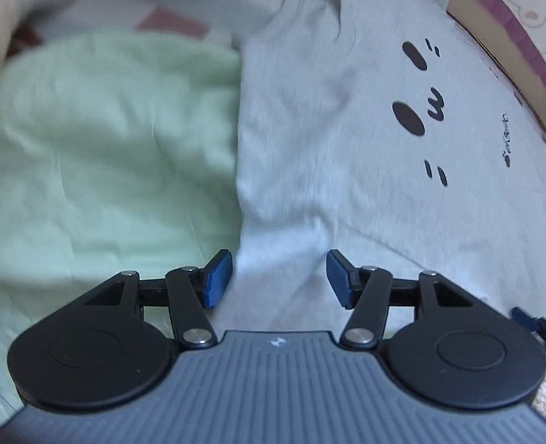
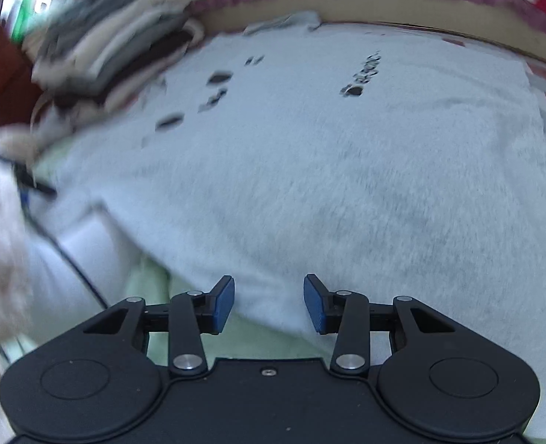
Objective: Fold clothes
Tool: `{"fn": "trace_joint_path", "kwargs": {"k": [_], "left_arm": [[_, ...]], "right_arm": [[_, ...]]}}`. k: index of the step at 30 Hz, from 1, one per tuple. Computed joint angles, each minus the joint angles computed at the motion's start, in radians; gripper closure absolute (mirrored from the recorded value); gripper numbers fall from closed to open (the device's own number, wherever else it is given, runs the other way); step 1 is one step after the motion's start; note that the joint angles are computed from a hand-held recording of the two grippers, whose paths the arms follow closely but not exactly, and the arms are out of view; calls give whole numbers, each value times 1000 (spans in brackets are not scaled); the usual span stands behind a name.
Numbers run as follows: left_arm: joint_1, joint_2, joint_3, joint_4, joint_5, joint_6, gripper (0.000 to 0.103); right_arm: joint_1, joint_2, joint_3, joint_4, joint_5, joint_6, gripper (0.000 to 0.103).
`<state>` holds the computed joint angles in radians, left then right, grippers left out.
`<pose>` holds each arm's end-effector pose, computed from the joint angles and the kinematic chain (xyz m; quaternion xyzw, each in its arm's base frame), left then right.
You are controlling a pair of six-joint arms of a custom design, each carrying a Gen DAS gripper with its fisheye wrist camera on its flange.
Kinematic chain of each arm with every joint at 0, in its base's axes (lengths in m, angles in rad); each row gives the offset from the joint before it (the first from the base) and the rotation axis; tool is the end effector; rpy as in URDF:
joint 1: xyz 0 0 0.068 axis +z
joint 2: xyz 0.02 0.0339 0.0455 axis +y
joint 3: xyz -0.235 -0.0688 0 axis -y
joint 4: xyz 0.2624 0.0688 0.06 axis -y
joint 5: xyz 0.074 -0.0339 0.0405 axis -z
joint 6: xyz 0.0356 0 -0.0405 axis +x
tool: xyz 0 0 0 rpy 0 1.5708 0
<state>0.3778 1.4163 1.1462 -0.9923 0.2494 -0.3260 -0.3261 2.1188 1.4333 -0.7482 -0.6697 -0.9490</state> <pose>0.2688 0.0972 0.2301 -0.3200 0.9270 -0.1189 0.1555 0.3836 -0.1064 0.0935 -0.3102 0.8900 0.2249 0.2471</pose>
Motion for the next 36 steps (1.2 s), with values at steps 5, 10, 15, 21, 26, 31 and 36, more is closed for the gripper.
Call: {"fn": "trace_joint_path", "kwargs": {"k": [5,10,15,21,26,31,36], "left_arm": [[22,-20,-7,81,147,-4,98],[-12,-10,11,213,188,-63,98],[-56,27,75,297,142,-99,99],[-170,71,173,240,-22,-72,99],[-179,112,209,268,-70,-79,99],[-221,239,399,258,-215,-70,99],[-241,372,555,292,-252,-39,99]], "right_arm": [[-22,-60,-71,38,27,-126,55],[-32,-70,-119,90,-37,-105,54],[4,-70,-163,192,-22,-35,52],[28,-145,-239,343,-26,-21,94],[47,-110,-153,415,-53,166,95],[108,-27,4,501,9,288,98],[153,96,247,474,108,316,98]]}}
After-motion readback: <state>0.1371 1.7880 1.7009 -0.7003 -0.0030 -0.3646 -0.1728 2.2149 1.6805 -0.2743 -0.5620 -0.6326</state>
